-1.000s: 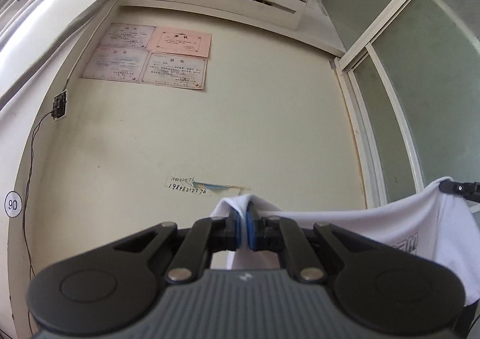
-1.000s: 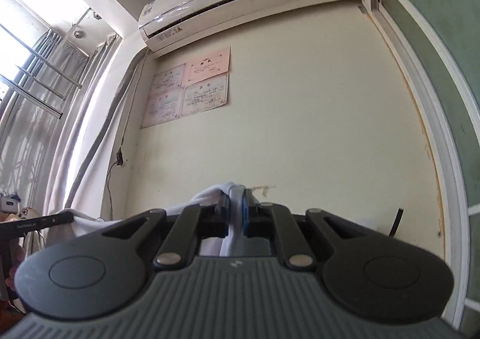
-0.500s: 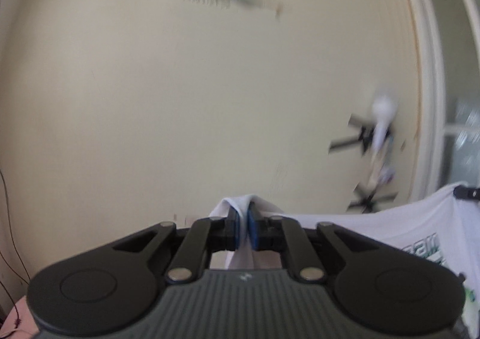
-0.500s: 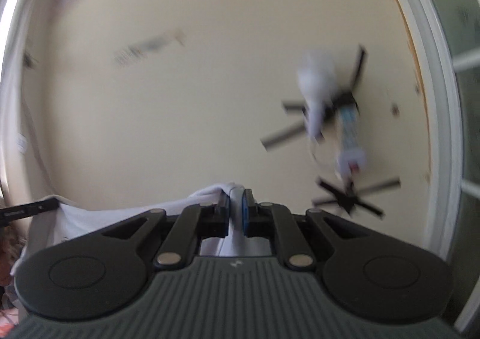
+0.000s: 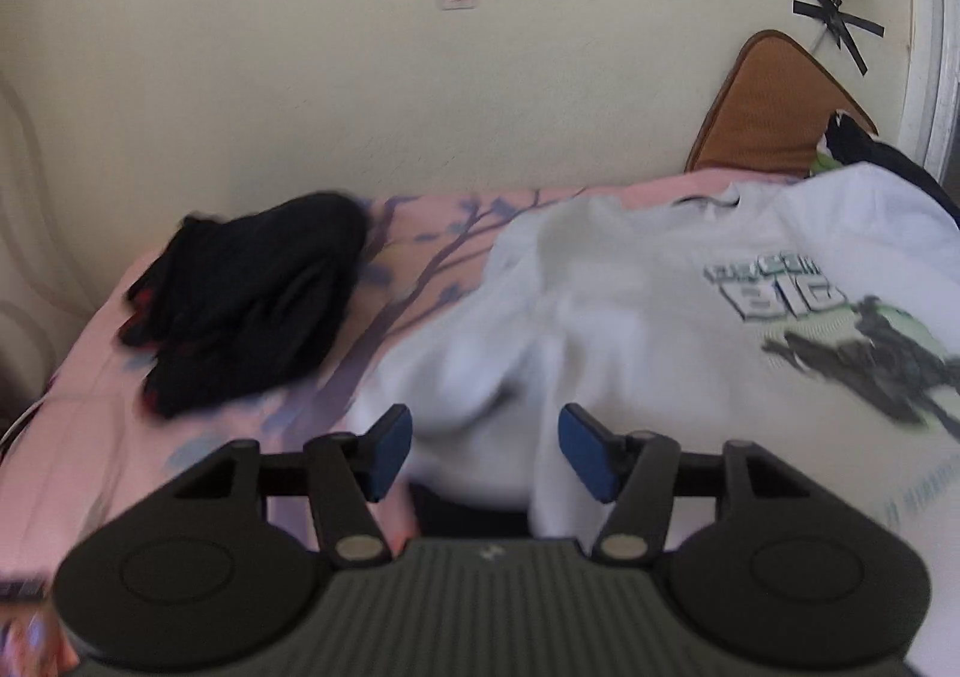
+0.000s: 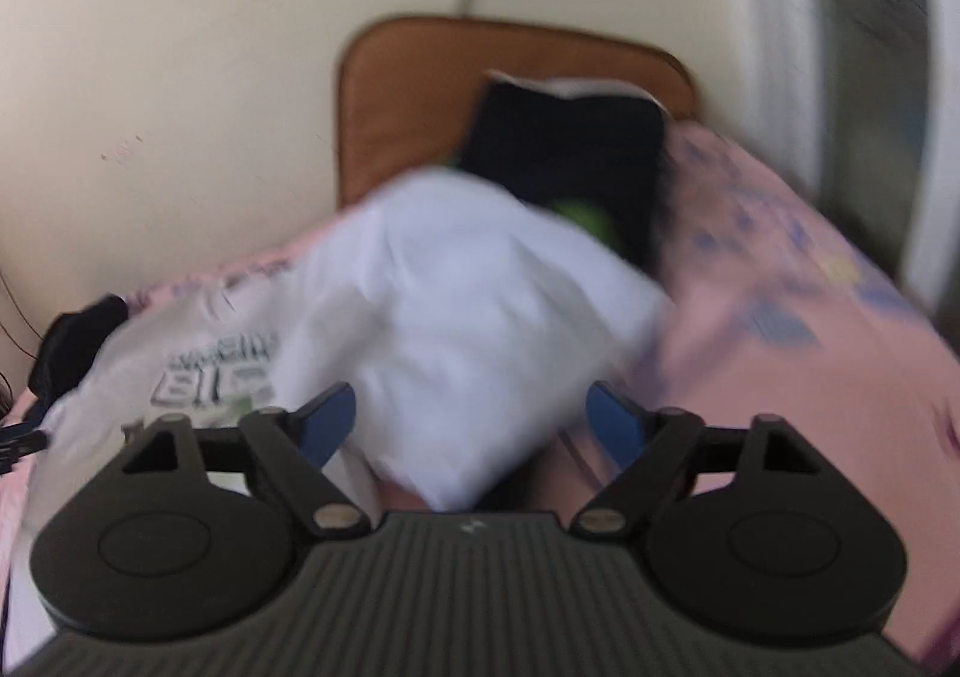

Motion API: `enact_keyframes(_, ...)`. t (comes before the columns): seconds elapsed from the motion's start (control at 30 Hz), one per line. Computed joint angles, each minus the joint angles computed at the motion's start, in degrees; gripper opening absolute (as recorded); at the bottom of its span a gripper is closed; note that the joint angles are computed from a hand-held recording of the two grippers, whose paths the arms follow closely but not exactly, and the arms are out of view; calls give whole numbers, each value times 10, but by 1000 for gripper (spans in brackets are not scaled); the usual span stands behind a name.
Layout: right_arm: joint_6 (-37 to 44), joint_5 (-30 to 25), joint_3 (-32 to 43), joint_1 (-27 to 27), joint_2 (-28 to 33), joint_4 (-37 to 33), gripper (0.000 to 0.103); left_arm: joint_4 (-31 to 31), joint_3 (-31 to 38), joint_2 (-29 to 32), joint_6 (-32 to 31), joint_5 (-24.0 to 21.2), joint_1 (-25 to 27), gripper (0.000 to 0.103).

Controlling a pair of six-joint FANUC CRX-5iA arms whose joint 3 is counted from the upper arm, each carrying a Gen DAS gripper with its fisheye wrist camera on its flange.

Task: Fold small clothes
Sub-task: 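Lower the T-shirt flat onto the bed and open both grippers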

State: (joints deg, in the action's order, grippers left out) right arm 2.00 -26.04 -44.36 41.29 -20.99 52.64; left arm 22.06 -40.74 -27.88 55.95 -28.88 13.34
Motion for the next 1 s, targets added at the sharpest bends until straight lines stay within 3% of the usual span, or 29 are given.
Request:
enact_keyframes(0.17,-44,-26,-51,46,-40,9,87,88,-38,-93,-75,-104,77,66)
enact_keyframes(0.23,-77,-44,-63,67,-30,51,78,80,-52,-124,-71,-129,89,66)
enact_keyframes(0.27,-101,-56,-72,79,-28,89,65,69,-54,-133,-63,-139,90,66)
enact_keyframes(0.3,-95,-44,-72,77,-21,97,22,53,-55,-141,-49,-147,88,66)
enact_keyframes(0.33,-84,-36,-67,79,-17,85,6,38,-55,-145,-39,-149,84,65)
enact_keyframes(0.43,-126,-120,-72,105,-31,143,6,19,-62,-164,-30,-147,84,65)
enact_keyframes(0.57,-104,-354,-64,149,-56,176,6,41,-69,-187,-48,-171,118,65)
enact_keyframes(0.6,-95,-399,-59,143,-52,177,13,49,-70,-189,-56,-175,126,65)
enact_keyframes(0.63,-92,-436,-53,134,-44,174,39,63,-73,-189,-71,-179,137,65)
enact_keyframes(0.67,-98,-472,-45,126,-34,168,51,69,-74,-190,-75,-182,142,65)
enact_keyframes(0.7,-118,-493,-42,122,-34,168,53,79,-78,-192,-82,-186,150,65)
enact_keyframes(0.77,-162,-449,-61,121,-82,188,54,99,-86,-202,-91,-200,162,66)
enact_keyframes(0.83,-226,-368,-88,115,-126,235,73,126,-95,-212,-111,-224,180,67)
enact_keyframes(1.0,-251,-140,-86,62,-94,326,77,119,-103,-234,-104,-261,198,68)
